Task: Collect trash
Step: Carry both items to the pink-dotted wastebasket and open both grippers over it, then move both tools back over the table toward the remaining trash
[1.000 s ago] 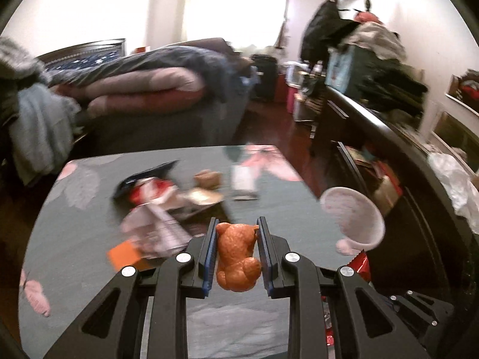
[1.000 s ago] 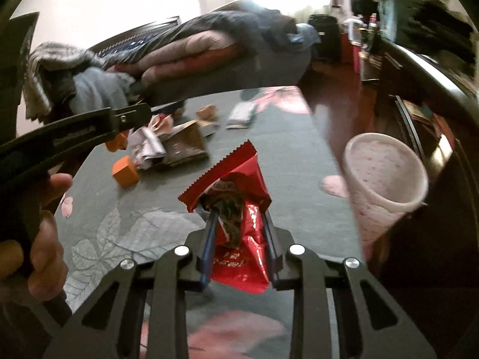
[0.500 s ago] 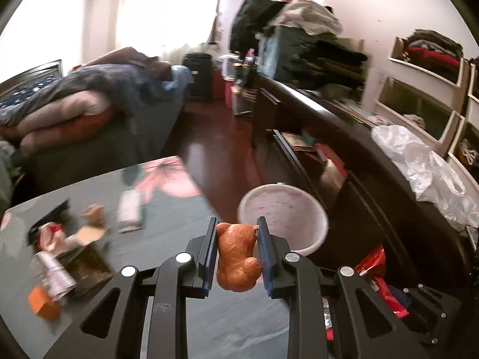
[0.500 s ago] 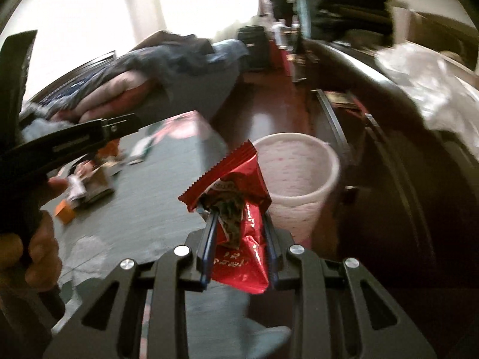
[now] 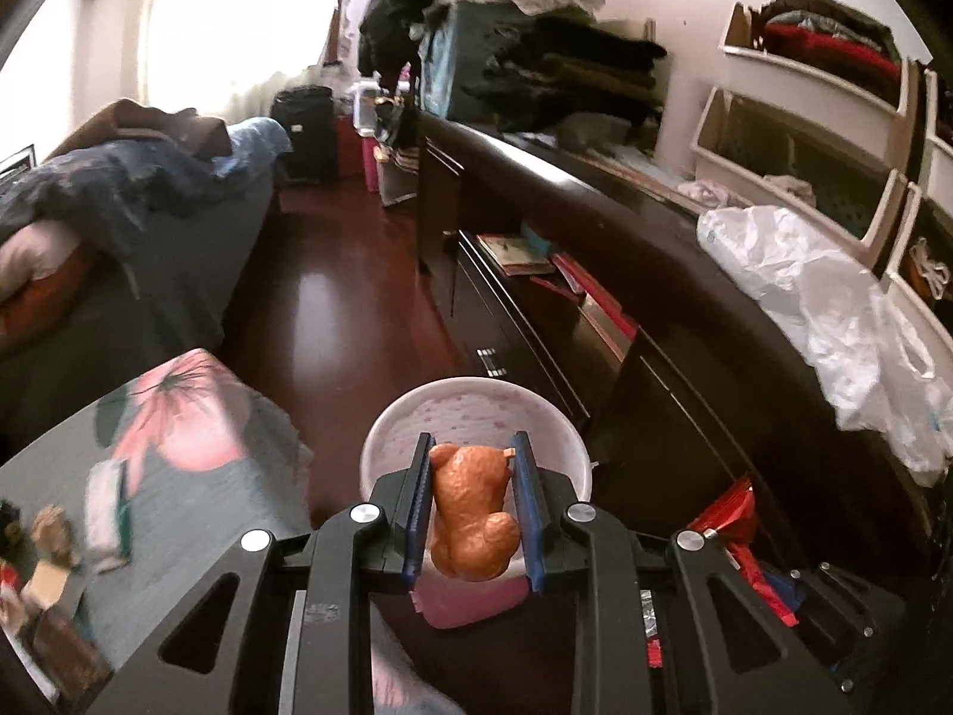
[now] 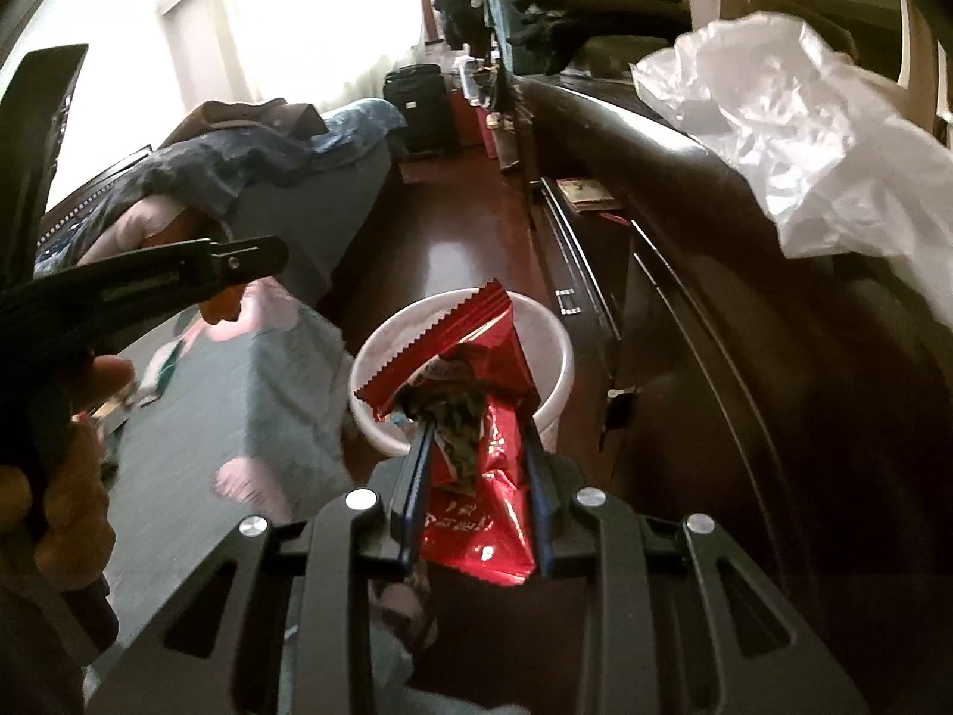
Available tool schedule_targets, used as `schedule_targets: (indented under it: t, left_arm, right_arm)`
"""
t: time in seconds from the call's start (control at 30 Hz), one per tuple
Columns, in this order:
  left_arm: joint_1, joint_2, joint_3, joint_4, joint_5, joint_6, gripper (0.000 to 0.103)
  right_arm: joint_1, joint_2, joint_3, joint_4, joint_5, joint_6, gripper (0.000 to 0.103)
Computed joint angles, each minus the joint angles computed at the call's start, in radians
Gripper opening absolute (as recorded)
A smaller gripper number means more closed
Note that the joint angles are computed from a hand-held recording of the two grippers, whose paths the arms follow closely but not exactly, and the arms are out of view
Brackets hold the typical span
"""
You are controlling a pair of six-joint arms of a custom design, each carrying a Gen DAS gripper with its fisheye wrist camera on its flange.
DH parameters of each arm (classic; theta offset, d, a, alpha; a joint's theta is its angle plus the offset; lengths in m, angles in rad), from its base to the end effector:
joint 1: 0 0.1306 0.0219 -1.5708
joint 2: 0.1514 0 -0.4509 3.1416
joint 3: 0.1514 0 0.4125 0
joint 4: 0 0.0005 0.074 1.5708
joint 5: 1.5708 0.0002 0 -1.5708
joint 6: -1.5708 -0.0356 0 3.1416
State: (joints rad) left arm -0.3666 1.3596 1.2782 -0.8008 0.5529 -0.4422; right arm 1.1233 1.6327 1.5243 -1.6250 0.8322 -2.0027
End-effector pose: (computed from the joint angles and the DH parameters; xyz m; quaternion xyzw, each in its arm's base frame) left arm 0.4339 -0.1872 0.4665 0.4410 0.7963 -0.2445 0.3342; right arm 0.2455 0.4494 0.4300 0.3584 0.8389 -0.0774 0.4023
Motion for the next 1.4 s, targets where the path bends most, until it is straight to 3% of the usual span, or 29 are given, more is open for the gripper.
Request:
schedule_targets:
  t: [0.17,0.33,0.57,0.83,1.03,1.2,1.4]
  left_arm:
    - [-0.057,0.086,0.049,0.006,-0.058,0.028,0.026]
    - [-0.099,0.179,0.113,-0.027,-0.089,0.055,0.026]
    - [-0.11,0.283,0.208,-0.095,-0.068,0.115,0.026]
    - [-0.101,0.32,0.247,-0.105,-0.042,0.15,0.055]
    - [-0.086,0.317,0.254,-0.09,-0.03,0.169,0.062]
    - [-0.057,0.265,0.218,-0.051,-0.034,0.174,0.073]
    - [0.001,0.178,0.152,-0.027,-0.03,0.176,0.08]
  right_arm:
    - [-0.052,-0.034,-0.079,0.093,-0.004,0.044,0.029]
    - [-0.118,-0.064,-0.155,0.227,-0.005,0.149,0.029]
    - [-0.208,-0.067,-0.216,0.394,-0.006,0.281,0.031]
    - [-0.282,-0.046,-0.236,0.499,-0.017,0.374,0.038]
    - [-0.297,-0.033,-0.234,0.501,-0.031,0.373,0.05]
    - [-0.268,-0.036,-0.231,0.452,-0.012,0.294,0.066]
    - [-0.219,-0.015,-0.181,0.348,-0.037,0.187,0.07]
